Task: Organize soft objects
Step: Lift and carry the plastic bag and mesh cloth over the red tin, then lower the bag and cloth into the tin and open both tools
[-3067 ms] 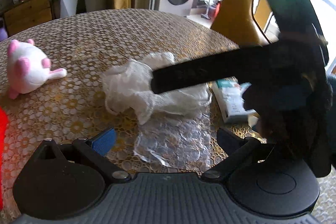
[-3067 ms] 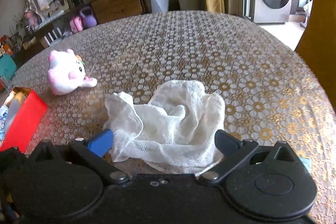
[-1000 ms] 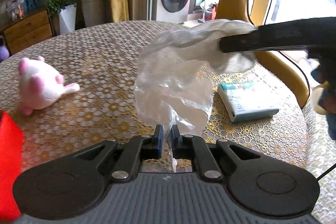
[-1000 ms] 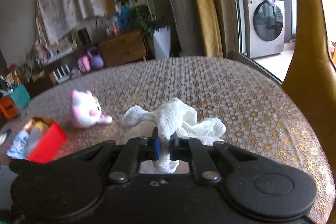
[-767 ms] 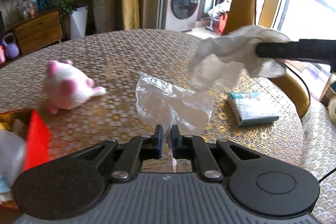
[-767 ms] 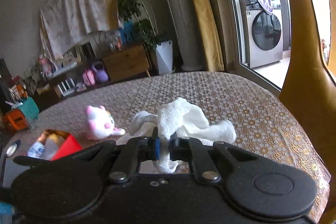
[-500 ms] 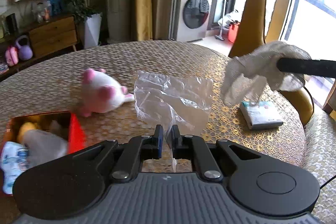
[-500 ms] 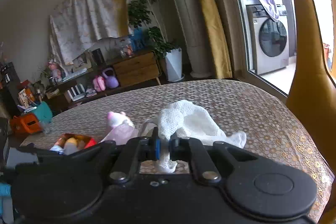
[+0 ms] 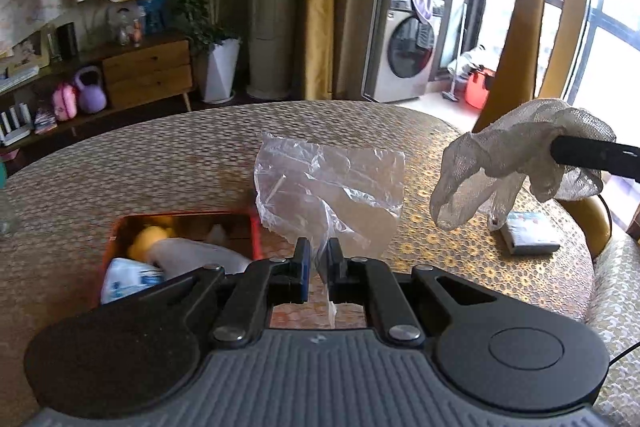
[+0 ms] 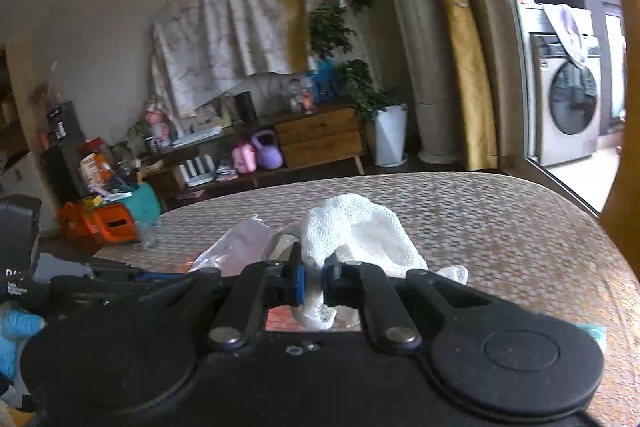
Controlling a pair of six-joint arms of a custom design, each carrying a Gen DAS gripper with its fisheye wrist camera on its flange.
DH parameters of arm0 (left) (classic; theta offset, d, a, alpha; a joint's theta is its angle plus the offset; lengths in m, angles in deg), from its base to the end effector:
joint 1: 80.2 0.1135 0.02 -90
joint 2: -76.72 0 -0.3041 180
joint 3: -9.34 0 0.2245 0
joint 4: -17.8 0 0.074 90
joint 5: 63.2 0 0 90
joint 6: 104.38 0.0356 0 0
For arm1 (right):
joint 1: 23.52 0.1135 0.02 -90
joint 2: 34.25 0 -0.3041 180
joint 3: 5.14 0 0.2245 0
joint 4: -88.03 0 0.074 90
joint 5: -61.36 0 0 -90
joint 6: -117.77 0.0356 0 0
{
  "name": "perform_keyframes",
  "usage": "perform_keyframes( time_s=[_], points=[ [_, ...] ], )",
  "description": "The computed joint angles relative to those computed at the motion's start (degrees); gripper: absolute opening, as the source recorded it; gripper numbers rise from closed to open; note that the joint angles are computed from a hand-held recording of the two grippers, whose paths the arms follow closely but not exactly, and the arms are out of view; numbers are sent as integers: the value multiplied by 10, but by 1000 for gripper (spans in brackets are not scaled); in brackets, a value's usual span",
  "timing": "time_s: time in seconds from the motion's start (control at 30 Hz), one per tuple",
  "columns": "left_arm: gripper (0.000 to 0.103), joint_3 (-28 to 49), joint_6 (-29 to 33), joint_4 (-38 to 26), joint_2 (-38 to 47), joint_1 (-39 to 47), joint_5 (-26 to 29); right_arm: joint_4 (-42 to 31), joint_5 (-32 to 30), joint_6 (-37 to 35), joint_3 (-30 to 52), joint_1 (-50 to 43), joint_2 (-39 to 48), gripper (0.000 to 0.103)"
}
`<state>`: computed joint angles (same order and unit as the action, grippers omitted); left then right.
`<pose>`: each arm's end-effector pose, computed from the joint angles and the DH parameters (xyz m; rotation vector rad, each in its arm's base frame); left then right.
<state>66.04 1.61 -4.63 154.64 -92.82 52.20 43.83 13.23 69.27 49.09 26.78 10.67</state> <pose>0.2333 -0.0679 0.2563 0.7764 2.1546 -0.4848 0.0877 0.0684 0.3071 0.2420 2.0028 0.2146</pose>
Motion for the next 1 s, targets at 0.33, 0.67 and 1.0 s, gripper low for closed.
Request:
perform_keyframes(
  time_s=[0.33,0.67,1.0],
  points=[
    [9,50,74,-56,26,137,65,133,-48,-51,46,22,142,7],
    [9,99,123,-86,87,208,76,209,-135,-87,105,5,276,7],
    [9,106,127,-59,163,223,64,247,-209,-76,127,-26,393,7]
  ],
)
